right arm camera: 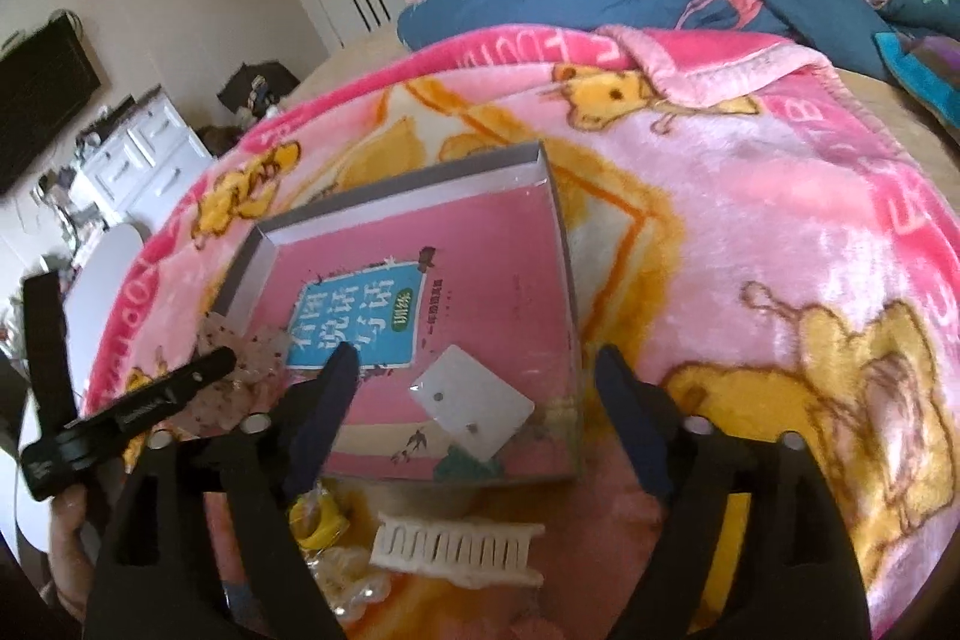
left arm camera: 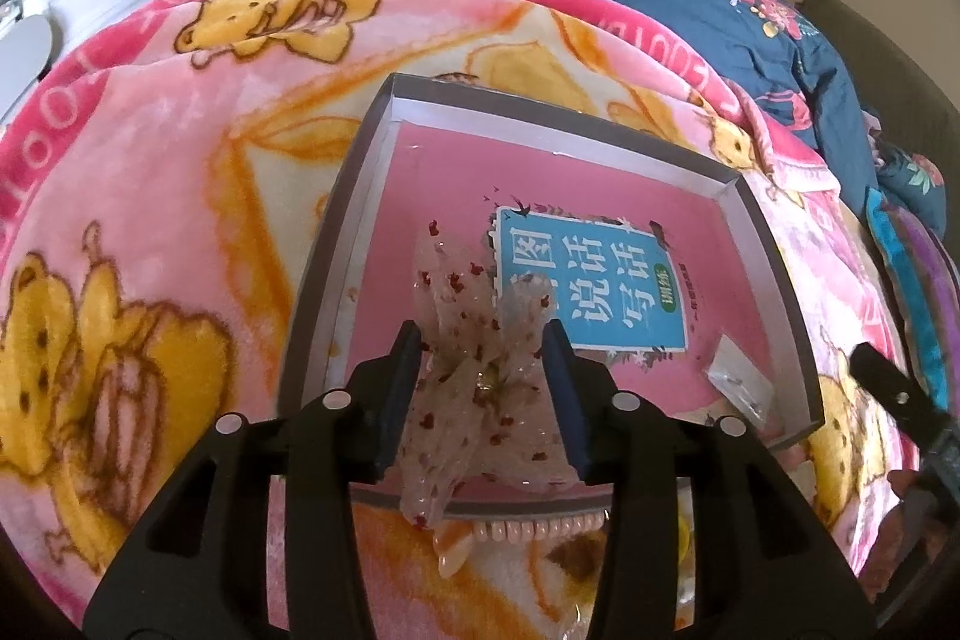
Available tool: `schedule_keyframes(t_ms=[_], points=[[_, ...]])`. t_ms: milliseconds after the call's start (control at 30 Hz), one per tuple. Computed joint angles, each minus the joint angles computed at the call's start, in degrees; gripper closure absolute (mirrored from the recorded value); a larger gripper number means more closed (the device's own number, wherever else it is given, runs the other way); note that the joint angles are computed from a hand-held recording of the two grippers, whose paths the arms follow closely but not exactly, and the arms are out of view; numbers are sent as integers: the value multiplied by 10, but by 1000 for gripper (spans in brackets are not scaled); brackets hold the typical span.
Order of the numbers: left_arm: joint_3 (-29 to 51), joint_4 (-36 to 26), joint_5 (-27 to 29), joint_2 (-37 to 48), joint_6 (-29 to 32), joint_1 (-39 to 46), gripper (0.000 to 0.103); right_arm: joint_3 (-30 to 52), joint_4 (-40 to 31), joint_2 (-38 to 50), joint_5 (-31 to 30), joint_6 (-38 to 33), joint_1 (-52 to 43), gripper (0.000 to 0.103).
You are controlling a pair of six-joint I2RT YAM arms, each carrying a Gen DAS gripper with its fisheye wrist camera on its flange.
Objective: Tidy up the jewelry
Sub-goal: 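Carry the bow and card into the grey box and open both tools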
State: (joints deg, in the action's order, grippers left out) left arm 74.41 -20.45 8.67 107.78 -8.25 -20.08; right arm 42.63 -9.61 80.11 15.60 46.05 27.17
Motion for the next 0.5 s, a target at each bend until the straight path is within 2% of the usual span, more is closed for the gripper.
schedule_keyframes(t_ms=[233, 400, 500], points=[[-34, 4, -2, -47, 1, -7, 48, -7, -55, -69, 54, 8, 33, 12], [-65, 8, -5, -91, 0, -12, 26, -5, -81, -107, 88, 13, 58, 7], [-82, 6, -11, -117, 4, -16, 17, -3, -94, -127, 94, 19, 65, 6]])
